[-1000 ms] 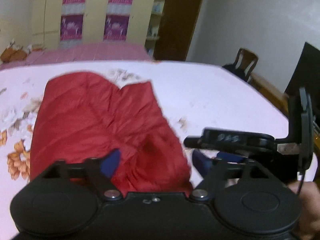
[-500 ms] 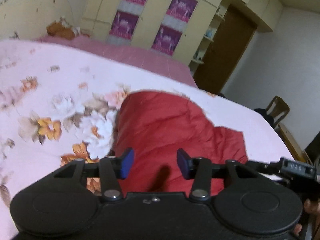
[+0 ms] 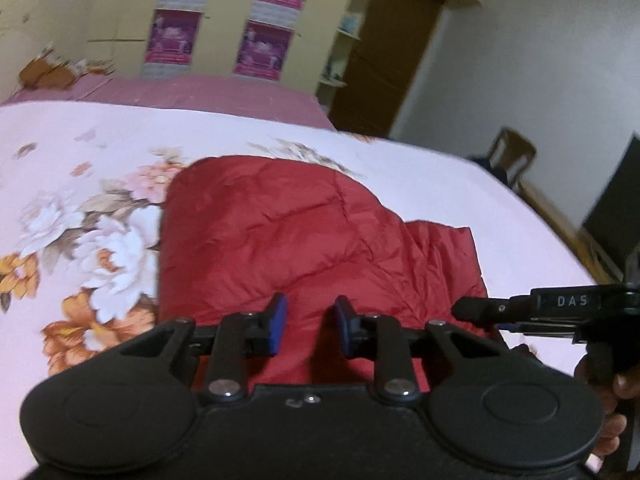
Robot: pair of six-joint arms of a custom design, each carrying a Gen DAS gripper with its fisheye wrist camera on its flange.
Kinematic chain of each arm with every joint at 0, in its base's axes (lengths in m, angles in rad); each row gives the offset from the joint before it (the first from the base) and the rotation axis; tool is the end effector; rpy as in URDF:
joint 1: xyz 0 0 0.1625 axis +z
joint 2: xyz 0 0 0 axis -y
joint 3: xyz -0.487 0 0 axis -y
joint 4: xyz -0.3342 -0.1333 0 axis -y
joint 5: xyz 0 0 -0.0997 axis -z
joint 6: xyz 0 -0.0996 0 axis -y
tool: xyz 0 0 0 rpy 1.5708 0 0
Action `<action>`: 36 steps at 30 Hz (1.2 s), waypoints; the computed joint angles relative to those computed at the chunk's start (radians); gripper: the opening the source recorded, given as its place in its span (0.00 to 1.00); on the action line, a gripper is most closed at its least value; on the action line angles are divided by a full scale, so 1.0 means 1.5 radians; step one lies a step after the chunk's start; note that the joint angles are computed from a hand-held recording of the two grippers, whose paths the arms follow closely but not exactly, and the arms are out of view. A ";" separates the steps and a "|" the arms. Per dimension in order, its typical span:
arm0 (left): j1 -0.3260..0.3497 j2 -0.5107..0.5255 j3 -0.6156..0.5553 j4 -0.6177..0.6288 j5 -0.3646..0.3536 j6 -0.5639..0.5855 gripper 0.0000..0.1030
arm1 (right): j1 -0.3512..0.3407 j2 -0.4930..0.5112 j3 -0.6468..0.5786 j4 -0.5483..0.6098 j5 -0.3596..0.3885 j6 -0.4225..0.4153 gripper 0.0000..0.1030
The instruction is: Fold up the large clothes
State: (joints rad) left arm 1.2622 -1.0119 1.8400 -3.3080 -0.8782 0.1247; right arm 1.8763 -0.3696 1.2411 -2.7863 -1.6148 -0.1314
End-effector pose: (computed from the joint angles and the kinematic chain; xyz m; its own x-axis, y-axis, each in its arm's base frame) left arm 0.0035 -0.6372 0.3608 -0.8562 -0.1715 -0.4874 0.2954 0.6115 -0.7340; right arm 0.3626 -0.7210 0.0226 -0.9119 -0.4015 0.0852 -0.4061 0.8526 -0.3289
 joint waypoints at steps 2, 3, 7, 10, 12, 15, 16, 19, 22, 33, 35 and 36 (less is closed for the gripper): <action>-0.001 0.015 -0.011 0.021 0.015 0.013 0.25 | -0.001 -0.001 0.013 -0.004 -0.033 0.004 0.23; -0.004 0.026 -0.016 0.025 0.030 0.032 0.25 | -0.004 0.001 0.019 -0.006 -0.044 0.007 0.23; -0.007 0.050 -0.033 0.054 0.066 0.050 0.25 | -0.027 0.007 0.042 -0.032 -0.027 0.022 0.23; -0.010 0.036 -0.036 0.092 0.067 0.035 0.25 | -0.028 0.002 0.034 -0.013 -0.023 0.035 0.23; -0.022 0.017 -0.021 0.071 0.070 0.035 0.31 | -0.017 -0.008 0.038 -0.031 -0.046 0.021 0.24; -0.025 0.004 -0.014 -0.015 0.086 0.094 0.39 | 0.000 -0.018 0.044 -0.113 -0.064 -0.030 0.41; -0.017 0.003 -0.024 -0.024 0.083 0.103 0.38 | 0.005 -0.018 0.036 -0.128 -0.058 -0.051 0.41; 0.013 0.008 -0.065 -0.015 0.058 0.094 0.31 | 0.021 0.009 -0.037 -0.092 -0.051 -0.106 0.40; 0.043 0.026 -0.112 0.019 0.014 0.099 0.27 | 0.038 0.055 -0.132 -0.020 -0.065 -0.166 0.32; 0.065 0.092 -0.231 0.229 0.007 0.107 0.27 | 0.011 0.148 -0.265 0.132 -0.186 -0.156 0.27; 0.065 0.087 -0.233 0.245 0.006 0.110 0.27 | 0.011 0.150 -0.271 0.139 -0.192 -0.158 0.27; 0.063 0.079 -0.225 0.248 0.006 0.111 0.26 | 0.013 0.149 -0.273 0.144 -0.197 -0.157 0.27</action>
State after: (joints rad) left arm 1.3560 -0.8929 1.5023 -2.9363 -0.8696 0.2906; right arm 1.8958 -0.1457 0.8310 -2.5708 -1.9096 -0.3672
